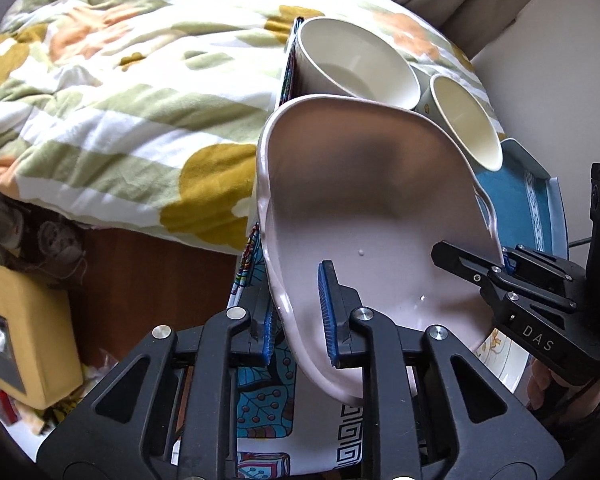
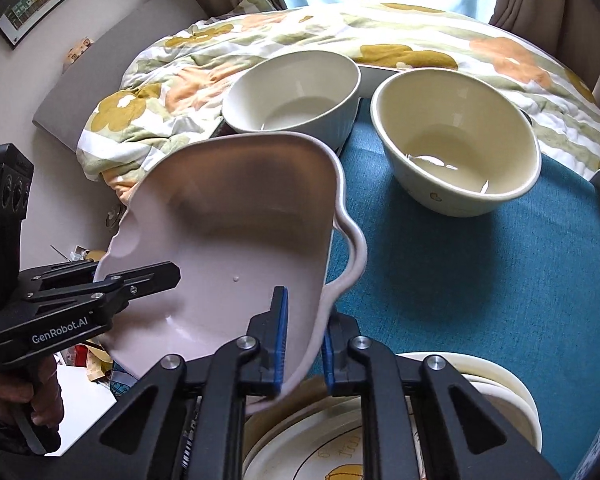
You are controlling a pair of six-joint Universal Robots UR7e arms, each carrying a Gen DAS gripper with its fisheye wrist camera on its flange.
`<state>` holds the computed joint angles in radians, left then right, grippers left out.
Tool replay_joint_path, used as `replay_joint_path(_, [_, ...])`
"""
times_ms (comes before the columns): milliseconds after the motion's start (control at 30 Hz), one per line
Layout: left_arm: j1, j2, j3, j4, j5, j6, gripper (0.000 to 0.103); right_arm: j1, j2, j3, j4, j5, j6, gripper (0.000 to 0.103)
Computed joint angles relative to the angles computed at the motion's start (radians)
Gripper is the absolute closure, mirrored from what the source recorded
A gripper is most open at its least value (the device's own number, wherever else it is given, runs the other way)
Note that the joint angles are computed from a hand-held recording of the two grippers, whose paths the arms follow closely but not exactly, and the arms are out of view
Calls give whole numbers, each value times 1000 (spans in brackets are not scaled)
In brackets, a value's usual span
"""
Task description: Organize plates and bowls
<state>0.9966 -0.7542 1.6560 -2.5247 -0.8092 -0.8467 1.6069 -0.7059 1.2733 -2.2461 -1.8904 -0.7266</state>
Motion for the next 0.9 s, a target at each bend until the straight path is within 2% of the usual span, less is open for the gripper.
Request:
replay_joint_path(233, [-90, -2, -40, 106, 109, -89, 86, -18, -80, 21, 21, 108, -59, 89])
replay_joint_path(433, [-180, 60, -144, 214, 173, -178, 86, -47, -169, 2, 88, 202, -123, 89])
replay_joint_path(600, [-249, 164, -275, 249, 204, -199, 86, -83, -236, -44, 157, 241, -161, 89])
replay_joint_path(900, [-318, 405, -548, 249, 180, -166, 86, -185, -325, -111, 211, 273, -239, 89])
